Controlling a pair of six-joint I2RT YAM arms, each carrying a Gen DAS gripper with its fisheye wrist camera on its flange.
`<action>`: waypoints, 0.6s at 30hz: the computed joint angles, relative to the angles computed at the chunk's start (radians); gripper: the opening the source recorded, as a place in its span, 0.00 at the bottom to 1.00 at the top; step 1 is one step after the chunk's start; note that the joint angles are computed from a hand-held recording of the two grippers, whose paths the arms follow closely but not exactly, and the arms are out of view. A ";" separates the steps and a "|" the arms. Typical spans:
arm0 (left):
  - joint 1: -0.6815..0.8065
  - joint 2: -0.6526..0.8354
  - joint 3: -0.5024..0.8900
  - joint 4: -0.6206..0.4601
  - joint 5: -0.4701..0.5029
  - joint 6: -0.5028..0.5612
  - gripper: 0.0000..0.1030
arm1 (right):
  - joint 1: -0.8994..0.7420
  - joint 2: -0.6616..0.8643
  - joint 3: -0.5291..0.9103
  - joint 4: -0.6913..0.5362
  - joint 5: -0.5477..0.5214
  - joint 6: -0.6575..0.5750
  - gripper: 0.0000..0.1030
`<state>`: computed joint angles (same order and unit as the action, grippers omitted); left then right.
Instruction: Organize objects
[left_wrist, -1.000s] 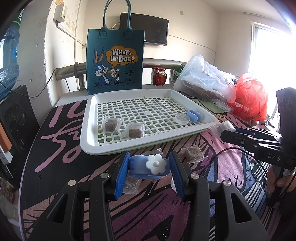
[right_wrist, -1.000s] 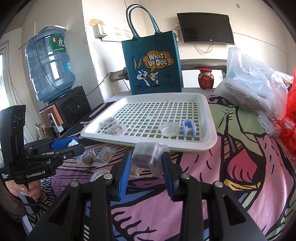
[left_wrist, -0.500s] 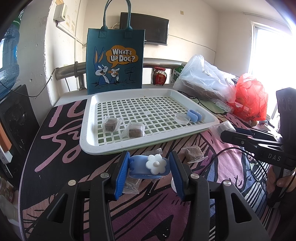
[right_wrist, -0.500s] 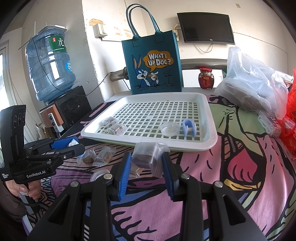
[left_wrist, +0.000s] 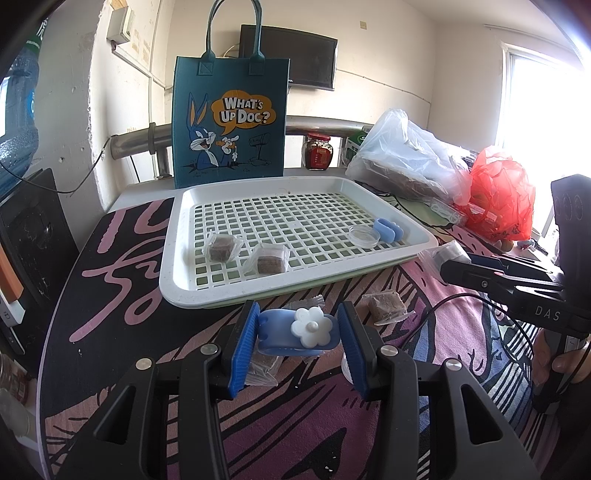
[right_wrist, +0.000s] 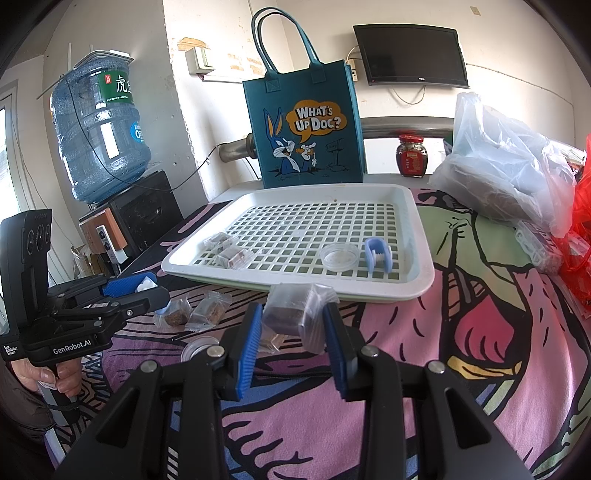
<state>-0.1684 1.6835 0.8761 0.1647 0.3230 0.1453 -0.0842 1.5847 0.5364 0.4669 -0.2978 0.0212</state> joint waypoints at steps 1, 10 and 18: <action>0.000 0.000 0.000 0.000 0.000 0.000 0.42 | -0.003 0.002 0.001 0.000 -0.003 -0.002 0.32; 0.001 0.001 0.001 -0.001 0.001 0.000 0.42 | -0.002 0.002 0.000 0.003 -0.002 -0.001 0.32; 0.001 0.001 0.002 -0.002 0.002 0.001 0.42 | -0.006 0.003 0.001 0.001 -0.006 -0.002 0.32</action>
<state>-0.1670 1.6844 0.8777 0.1630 0.3249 0.1465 -0.0898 1.5877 0.5375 0.4680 -0.3042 0.0187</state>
